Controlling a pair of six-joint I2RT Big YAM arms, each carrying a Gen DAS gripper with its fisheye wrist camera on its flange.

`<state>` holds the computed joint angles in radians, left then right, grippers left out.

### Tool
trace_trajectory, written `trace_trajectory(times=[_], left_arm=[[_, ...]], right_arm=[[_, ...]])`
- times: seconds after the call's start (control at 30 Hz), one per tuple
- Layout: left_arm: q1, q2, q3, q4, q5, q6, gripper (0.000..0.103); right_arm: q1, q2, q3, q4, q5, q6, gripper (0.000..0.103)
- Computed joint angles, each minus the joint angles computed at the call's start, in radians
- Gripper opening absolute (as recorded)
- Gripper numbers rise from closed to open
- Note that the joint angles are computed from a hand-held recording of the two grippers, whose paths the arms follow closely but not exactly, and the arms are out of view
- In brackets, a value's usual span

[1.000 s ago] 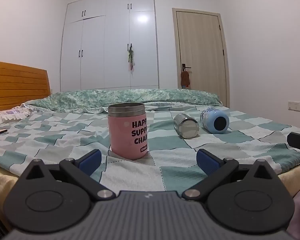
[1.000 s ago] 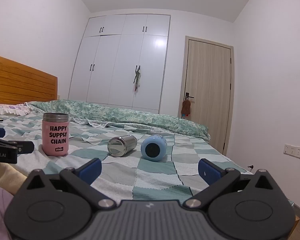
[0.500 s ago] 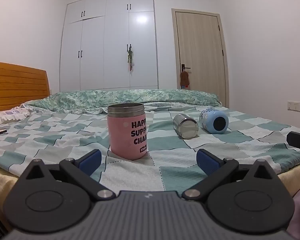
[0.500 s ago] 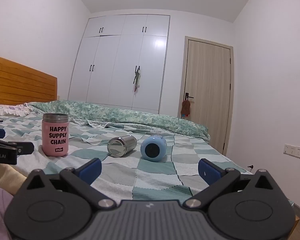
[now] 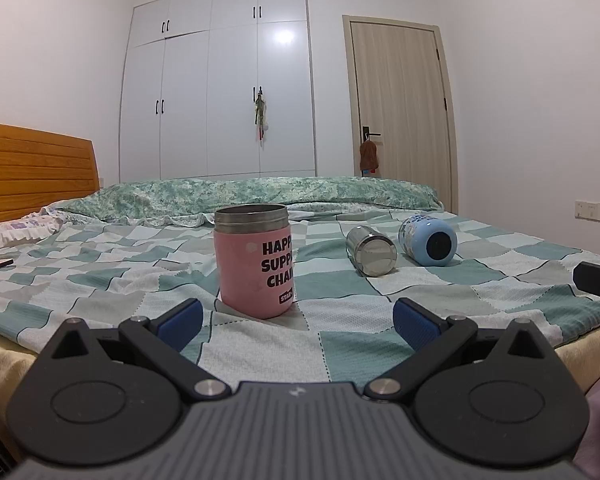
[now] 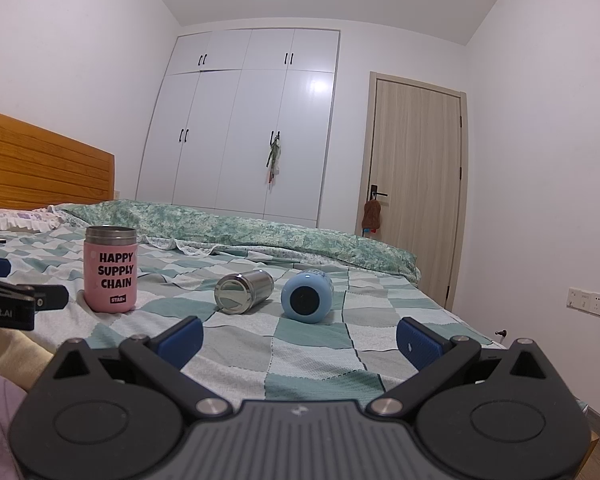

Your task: Flip cup upright

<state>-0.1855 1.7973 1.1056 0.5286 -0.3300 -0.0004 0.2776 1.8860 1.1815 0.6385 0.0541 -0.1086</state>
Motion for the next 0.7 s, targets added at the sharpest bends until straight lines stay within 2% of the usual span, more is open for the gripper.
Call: trace_trajectory(times=[0.7], left_arm=[[0.000, 0.000, 0.000, 0.000, 0.000, 0.001, 0.103]], right_arm=[[-0.003, -0.008, -0.002, -0.006, -0.004, 0.001, 0.103]])
